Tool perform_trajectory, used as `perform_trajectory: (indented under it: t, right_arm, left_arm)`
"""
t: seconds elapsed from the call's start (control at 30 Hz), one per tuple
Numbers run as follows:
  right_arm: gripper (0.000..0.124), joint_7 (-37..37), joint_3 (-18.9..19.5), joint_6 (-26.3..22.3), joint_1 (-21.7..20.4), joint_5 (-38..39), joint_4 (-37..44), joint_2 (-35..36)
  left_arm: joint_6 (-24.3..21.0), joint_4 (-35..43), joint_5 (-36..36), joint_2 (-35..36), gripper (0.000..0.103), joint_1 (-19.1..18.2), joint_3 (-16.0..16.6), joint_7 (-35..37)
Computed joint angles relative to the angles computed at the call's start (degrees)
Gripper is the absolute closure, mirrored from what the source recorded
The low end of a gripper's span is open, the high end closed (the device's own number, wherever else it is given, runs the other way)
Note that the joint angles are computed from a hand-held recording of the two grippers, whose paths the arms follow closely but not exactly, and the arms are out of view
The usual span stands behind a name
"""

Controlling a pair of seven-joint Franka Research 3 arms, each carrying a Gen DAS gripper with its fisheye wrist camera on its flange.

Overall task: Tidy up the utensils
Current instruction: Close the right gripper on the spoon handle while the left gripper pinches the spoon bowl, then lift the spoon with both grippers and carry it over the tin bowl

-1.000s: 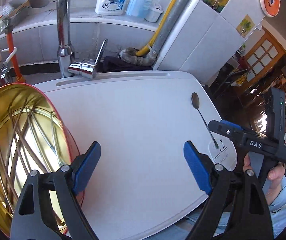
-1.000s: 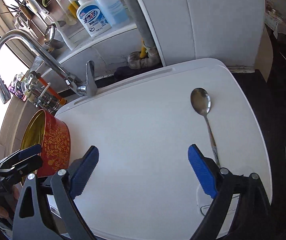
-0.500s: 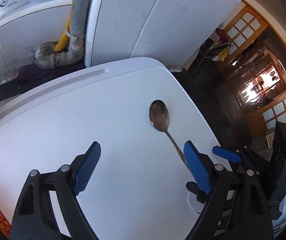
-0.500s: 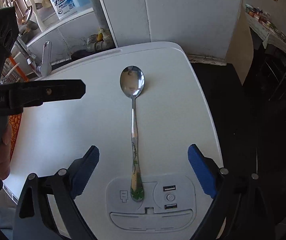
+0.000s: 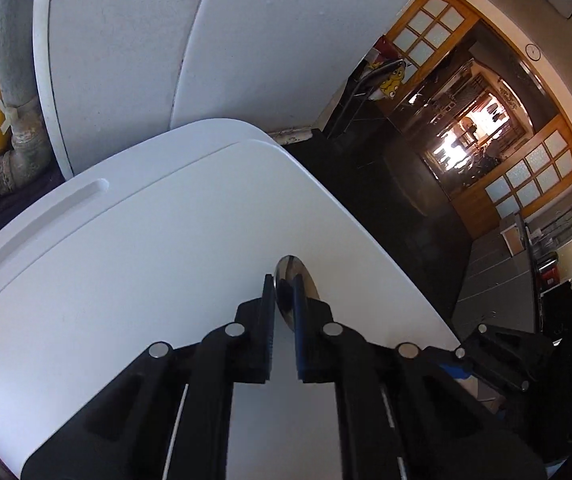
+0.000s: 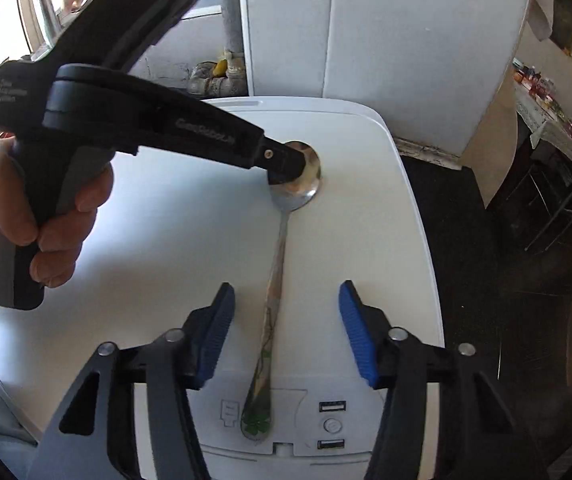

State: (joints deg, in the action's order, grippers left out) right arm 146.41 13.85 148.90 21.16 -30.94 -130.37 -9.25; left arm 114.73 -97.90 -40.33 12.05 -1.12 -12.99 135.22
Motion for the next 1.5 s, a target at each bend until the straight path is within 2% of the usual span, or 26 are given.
perform_trajectory:
  t: [0.03,0.13,0.33,0.43,0.63,0.9,1.07,1.23,1.5]
  right_arm:
    - [0.113,-1.03,-0.21,0.65,0.28,0.83,-0.17,-0.03]
    - [0.116,-0.88,-0.42,1.10,0.28,2.60,-0.32,-0.16]
    - [0.117,0.26,0.76,5.43,-0.90,2.49,-2.32,-3.02]
    - [0.117,-0.65,1.81,6.21,-1.14,2.34,-1.93,-3.84]
    - [0.117,-5.93,3.35,6.41,-0.15,3.90,1.06,-3.47]
    - [0.117,-15.14,3.58,6.68,3.95,5.64,7.65,1.09]
    - [0.117,-20.61,2.83,7.15,7.66,5.75,13.46,6.35]
    - [0.117,-25.41,1.61,5.56,12.94,5.25,22.73,13.10]
    - [0.117,-35.31,-1.15,-0.75,21.86,5.32,43.95,27.32]
  left_arm:
    - [-0.77,-0.35,-1.66,-0.19,0.099,0.50,-0.12,1.03]
    - [0.43,-2.10,-2.62,-1.94,0.099,0.44,0.31,0.90]
    - [1.07,-4.35,-5.16,-5.79,0.099,0.69,1.71,-0.16]
    - [3.76,-6.86,-5.13,-9.12,0.099,-0.06,2.55,-0.30]
    - [7.09,-12.75,-5.99,-17.05,0.099,-0.76,6.27,-0.48]
    - [10.69,-20.25,-7.66,-25.83,0.099,-0.45,12.45,-0.84]
    - [12.69,-24.48,-6.20,-30.84,0.099,0.80,16.12,-3.15]
    - [13.87,-27.29,-4.41,-35.56,0.099,2.56,20.51,-5.20]
    - [15.53,-27.60,-3.35,-38.11,0.099,6.03,27.56,-5.25]
